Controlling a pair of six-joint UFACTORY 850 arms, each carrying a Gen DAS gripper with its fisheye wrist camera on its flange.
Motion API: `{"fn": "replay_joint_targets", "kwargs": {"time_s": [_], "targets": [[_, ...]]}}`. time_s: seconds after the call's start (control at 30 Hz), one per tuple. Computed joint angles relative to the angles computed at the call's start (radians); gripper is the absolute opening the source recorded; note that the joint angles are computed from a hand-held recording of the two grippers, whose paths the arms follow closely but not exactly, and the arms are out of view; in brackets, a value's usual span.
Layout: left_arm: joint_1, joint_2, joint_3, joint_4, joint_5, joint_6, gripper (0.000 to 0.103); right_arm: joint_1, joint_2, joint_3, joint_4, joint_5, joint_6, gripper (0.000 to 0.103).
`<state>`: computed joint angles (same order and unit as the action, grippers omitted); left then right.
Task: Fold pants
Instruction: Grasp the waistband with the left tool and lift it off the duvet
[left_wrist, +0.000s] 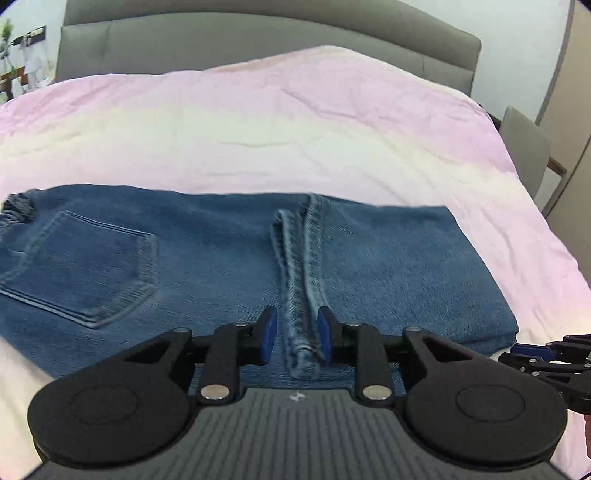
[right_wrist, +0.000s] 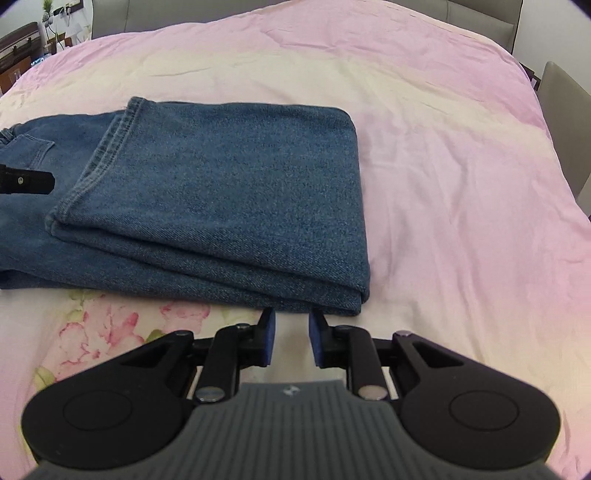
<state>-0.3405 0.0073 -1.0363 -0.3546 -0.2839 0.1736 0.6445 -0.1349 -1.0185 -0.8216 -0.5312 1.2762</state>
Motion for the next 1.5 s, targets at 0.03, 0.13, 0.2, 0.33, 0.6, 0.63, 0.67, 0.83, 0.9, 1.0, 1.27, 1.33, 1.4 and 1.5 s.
{"fn": "replay_joint_targets", "kwargs": {"time_s": [0.03,0.13,0.2,0.33,0.6,0.63,0.67,0.83,0.9,1.0,1.27,1.33,1.4,1.5], "targets": [[0.009,0.006,-0.004,0.032,-0.006,-0.037,0.036,0.005,0.004,-0.007,-0.002,0.004,-0.008,0.017],[0.045,0.023,-0.017,0.127,-0.034,-0.16,0.044,0.021,-0.009,-0.055,-0.011,0.013,-0.05,0.017],[0.072,0.03,-0.023,0.161,-0.05,-0.24,0.052,0.033,-0.031,-0.097,-0.022,0.008,-0.075,0.018],[0.151,0.04,-0.028,0.141,-0.069,-0.305,0.059,0.047,-0.112,-0.206,-0.008,0.002,-0.151,0.018],[0.341,0.022,-0.04,-0.076,-0.16,-0.186,0.078,0.028,-0.309,-0.46,0.265,-0.034,-0.501,0.018],[0.366,0.021,-0.039,-0.099,-0.176,-0.172,0.079,0.023,-0.334,-0.493,0.318,-0.039,-0.567,0.018],[0.383,0.018,-0.037,-0.119,-0.184,-0.164,0.079,0.02,-0.354,-0.521,0.348,-0.046,-0.615,0.018],[0.478,0.012,-0.006,-0.306,-0.209,-0.047,0.083,0.019,-0.427,-0.629,0.391,-0.074,-0.861,0.032],[0.512,0.006,0.006,-0.399,-0.218,0.01,0.083,0.015,-0.452,-0.672,0.419,-0.084,-0.97,0.032],[0.551,-0.011,0.019,-0.516,-0.228,0.068,0.085,0.013,-0.496,-0.75,0.468,-0.136,-1.085,0.032],[0.577,-0.09,0.011,-0.742,-0.222,0.199,0.086,0.015,-0.65,-0.964,0.586,-0.288,-1.33,0.023],[0.574,-0.113,0.003,-0.782,-0.214,0.226,0.086,0.015,-0.684,-1.009,0.601,-0.316,-1.367,0.023],[0.569,-0.131,-0.004,-0.807,-0.197,0.238,0.084,0.011,-0.717,-1.062,0.622,-0.359,-1.414,0.024],[0.557,-0.151,-0.014,-0.831,-0.166,0.248,0.083,0.003,-0.765,-1.141,0.66,-0.419,-1.463,0.025]]}}
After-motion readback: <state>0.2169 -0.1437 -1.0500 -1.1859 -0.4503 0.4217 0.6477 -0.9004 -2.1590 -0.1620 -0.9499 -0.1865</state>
